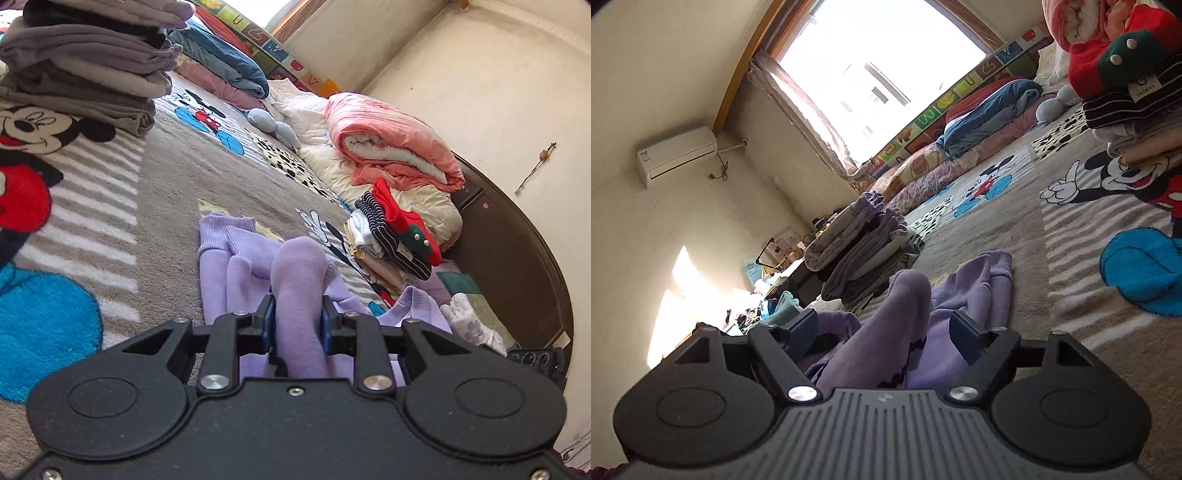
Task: Fold clothes
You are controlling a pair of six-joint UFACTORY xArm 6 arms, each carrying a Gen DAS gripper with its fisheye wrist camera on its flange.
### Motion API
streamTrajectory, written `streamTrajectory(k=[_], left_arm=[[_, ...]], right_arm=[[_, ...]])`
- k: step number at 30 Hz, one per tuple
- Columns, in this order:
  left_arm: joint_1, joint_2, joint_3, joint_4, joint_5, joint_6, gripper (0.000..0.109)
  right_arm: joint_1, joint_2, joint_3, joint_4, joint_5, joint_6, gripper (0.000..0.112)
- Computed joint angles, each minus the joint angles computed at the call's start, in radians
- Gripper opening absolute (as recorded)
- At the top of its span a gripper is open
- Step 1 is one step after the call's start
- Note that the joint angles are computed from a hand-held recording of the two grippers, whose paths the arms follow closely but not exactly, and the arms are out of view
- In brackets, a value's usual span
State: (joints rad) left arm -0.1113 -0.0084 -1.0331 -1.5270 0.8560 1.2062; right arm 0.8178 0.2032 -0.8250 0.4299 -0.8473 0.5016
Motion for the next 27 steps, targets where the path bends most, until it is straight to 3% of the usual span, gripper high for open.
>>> streamTrajectory(k=[2,3,4,6,11,13,15,18,22,27], left_arm=[[0.018,-0.009,0.002,0.015,0.028,-0.009,0.027],[0.03,-0.022,0.011,0.019,0.046,-0.014,0.037],[0.048,-0.038,0.023,0.023,0.072,-0.016,0.051],[0.089,-0.072,0.05,0.031,0.133,-0.017,0.057],[0.13,-0.139,0.108,0.068,0.179,0.02,0.056],[0.096,-0.135,0.107,0.071,0.133,0.041,0.031],[0.06,-0.12,0.096,0.053,0.082,0.079,0.016],[0.039,-0.076,0.053,-0.046,0.06,0.182,0.012],[0.046,-0.02,0.007,-0.205,0.125,0.317,0.012],[0.033,0.097,-0.112,-0.276,0.131,0.357,0.012]], right_arm=[[-0.013,-0.003,-0.007,-0.058,0.062,0.015,0.06],[-0.011,0.002,-0.023,-0.055,0.1,-0.008,0.031],[-0.011,0.012,-0.034,-0.059,0.106,-0.004,0.027],[0.0,0.025,-0.04,-0.038,0.072,-0.004,0.022],[0.045,0.033,-0.051,0.07,0.005,-0.099,0.018],[0.049,0.045,-0.063,0.081,-0.018,-0.109,0.018],[0.049,0.061,-0.082,0.088,-0.034,-0.122,0.017],[0.029,0.088,-0.119,0.078,-0.039,-0.142,0.016],[-0.021,0.108,-0.143,0.045,-0.07,-0.123,0.016],[-0.105,0.16,-0.209,-0.042,-0.075,-0.065,0.015]])
